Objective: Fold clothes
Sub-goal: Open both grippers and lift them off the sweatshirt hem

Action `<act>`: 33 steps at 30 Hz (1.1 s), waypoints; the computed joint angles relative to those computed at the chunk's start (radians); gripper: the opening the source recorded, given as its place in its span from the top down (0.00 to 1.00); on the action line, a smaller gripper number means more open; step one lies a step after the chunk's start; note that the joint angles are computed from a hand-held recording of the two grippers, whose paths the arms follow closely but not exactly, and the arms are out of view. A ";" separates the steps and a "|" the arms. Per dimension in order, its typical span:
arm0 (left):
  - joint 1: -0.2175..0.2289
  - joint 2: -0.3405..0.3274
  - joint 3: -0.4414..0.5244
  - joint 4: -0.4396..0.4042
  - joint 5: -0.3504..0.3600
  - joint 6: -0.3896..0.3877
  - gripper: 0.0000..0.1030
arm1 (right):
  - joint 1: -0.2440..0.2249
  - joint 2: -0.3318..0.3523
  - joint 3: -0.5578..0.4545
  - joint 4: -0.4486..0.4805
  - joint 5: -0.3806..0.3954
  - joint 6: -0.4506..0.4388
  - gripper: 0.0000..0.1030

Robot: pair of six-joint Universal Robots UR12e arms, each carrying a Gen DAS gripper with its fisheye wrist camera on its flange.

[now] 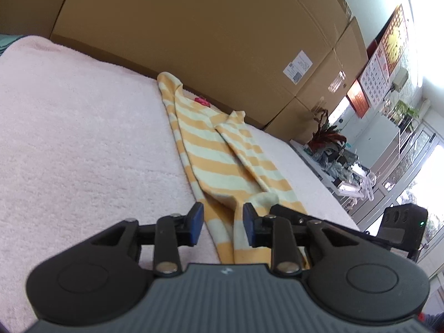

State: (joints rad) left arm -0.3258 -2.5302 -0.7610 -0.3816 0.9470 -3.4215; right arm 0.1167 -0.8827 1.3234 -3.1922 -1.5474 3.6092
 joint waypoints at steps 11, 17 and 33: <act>-0.025 0.015 -0.015 -0.055 0.070 0.123 1.00 | 0.014 -0.011 0.030 -0.063 0.021 -0.137 0.77; -0.018 0.028 -0.037 -0.053 0.082 0.112 1.00 | 0.026 -0.022 0.046 -0.023 0.029 -0.209 0.83; -0.036 0.094 -0.157 0.112 0.189 0.164 0.98 | 0.017 -0.051 0.129 -0.108 0.198 -0.187 0.77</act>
State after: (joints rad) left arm -0.3621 -2.4362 -0.9178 -0.2701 1.1361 -3.2579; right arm 0.1338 -0.9335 1.4526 -3.3006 -1.3491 3.4221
